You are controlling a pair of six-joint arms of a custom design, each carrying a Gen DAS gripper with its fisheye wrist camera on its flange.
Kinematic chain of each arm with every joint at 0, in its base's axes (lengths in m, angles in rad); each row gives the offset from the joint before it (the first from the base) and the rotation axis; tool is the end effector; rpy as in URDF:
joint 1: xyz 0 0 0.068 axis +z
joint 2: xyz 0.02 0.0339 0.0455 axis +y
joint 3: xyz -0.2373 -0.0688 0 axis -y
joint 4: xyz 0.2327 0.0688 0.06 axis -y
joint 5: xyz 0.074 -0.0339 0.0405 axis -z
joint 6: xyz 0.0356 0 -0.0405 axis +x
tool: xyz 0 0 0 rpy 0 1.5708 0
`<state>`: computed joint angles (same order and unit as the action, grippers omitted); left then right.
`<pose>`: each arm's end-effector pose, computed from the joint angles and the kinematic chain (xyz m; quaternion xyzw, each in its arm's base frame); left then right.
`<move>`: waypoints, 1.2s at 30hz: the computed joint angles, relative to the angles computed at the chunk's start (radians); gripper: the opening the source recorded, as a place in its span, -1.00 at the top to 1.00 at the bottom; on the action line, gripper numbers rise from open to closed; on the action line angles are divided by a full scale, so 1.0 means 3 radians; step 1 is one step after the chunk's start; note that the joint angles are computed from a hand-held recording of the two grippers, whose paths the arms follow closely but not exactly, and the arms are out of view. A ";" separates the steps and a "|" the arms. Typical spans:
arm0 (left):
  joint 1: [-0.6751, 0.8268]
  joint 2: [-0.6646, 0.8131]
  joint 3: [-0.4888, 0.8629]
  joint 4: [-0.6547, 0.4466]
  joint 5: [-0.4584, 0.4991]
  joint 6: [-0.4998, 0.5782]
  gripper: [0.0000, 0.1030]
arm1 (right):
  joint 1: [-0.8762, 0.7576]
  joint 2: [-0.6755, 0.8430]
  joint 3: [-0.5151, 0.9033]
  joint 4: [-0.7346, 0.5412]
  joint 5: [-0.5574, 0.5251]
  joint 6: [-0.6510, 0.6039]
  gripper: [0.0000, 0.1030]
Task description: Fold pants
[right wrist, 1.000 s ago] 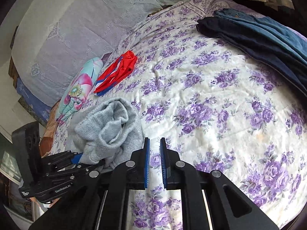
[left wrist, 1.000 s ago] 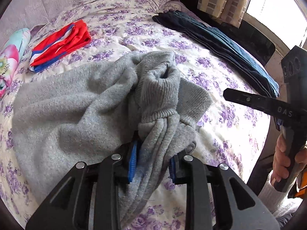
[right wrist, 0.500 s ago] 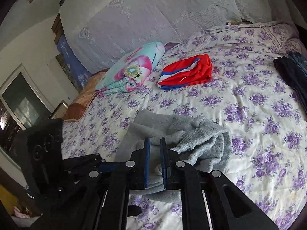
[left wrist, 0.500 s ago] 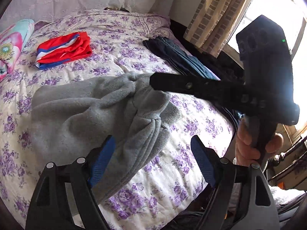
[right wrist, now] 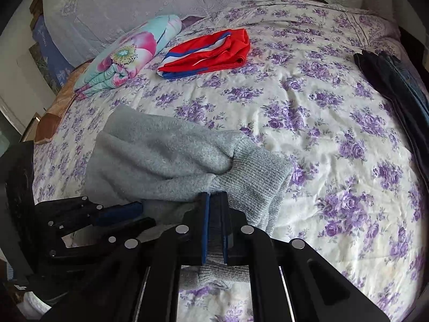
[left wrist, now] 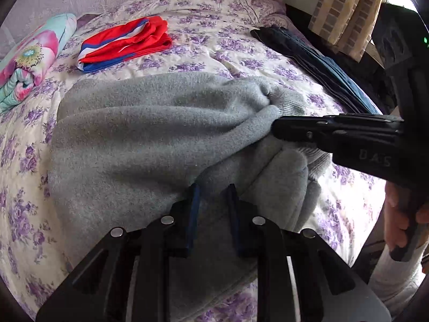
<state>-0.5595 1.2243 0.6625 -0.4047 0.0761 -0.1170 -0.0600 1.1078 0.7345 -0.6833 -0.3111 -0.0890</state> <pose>0.1939 -0.1246 0.1734 0.2204 0.9283 -0.1329 0.2685 0.2059 -0.0015 0.2029 -0.0532 0.9548 0.1307 0.2617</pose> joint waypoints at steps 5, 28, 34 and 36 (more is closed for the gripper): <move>-0.0376 -0.1085 -0.0339 -0.0459 -0.0344 -0.0181 0.64 | 0.0124 0.0172 0.0830 -0.0493 0.0181 -0.0003 0.65; 0.0146 -0.1569 -0.0983 -0.0409 -0.0319 -0.0001 0.88 | 0.1781 0.3204 0.3559 -0.0886 0.1039 0.0403 0.80; 0.0069 -0.1415 -0.1041 -0.0252 -0.0315 -0.0033 0.95 | 0.1648 0.3736 0.3606 -0.0654 0.1161 0.0354 0.89; 0.0426 -0.1529 -0.0997 -0.0415 0.0117 0.0164 0.94 | 0.1546 0.3575 0.3645 -0.0805 0.0915 0.0446 0.85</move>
